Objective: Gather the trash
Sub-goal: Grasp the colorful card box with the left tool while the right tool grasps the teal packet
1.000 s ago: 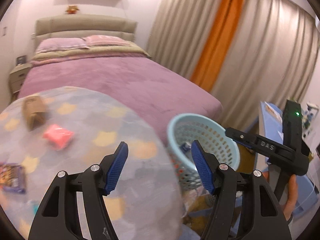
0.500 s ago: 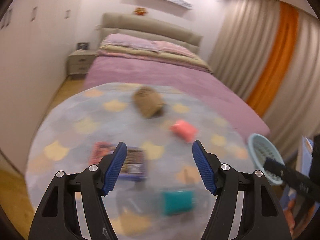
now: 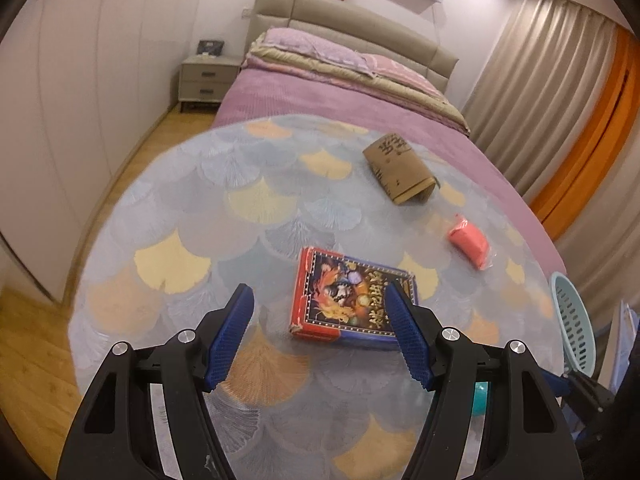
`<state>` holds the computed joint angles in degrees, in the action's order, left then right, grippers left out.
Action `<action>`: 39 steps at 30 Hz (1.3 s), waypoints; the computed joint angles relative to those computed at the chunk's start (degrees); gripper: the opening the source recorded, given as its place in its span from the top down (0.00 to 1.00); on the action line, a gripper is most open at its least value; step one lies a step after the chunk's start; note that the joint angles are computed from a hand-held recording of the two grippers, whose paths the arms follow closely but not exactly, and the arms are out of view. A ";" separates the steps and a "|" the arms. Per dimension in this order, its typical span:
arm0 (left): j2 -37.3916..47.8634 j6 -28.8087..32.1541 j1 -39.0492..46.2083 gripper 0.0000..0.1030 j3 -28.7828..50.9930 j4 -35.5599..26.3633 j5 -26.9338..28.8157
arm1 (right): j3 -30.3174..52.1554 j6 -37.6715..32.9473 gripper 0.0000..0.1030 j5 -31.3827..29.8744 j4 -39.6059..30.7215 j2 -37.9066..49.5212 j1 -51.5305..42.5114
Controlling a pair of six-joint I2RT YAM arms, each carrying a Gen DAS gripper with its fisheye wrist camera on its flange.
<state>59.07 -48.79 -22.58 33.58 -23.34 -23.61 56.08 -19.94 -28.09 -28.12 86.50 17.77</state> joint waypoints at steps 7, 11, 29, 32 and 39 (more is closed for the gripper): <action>2.70 1.79 2.60 0.37 -1.75 5.31 5.13 | 1.60 -2.26 0.25 4.37 0.53 4.41 3.20; 2.87 2.13 2.26 0.38 -2.46 6.83 7.55 | 1.50 -2.88 0.25 7.47 2.95 4.99 5.74; 5.17 -0.17 -9.97 0.38 -1.73 11.04 7.42 | 2.21 -2.05 0.65 5.96 2.09 4.69 -1.69; 8.43 0.86 -13.10 0.38 0.16 13.35 7.46 | 3.29 -1.59 0.66 4.95 1.91 5.16 -4.83; 11.24 5.10 -19.06 0.36 5.09 11.35 3.00 | 7.01 -1.77 0.66 2.58 1.35 8.29 -10.21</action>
<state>70.31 -43.69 -41.64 38.67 -11.99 -20.61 63.08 -21.71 -25.52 -26.76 94.79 7.57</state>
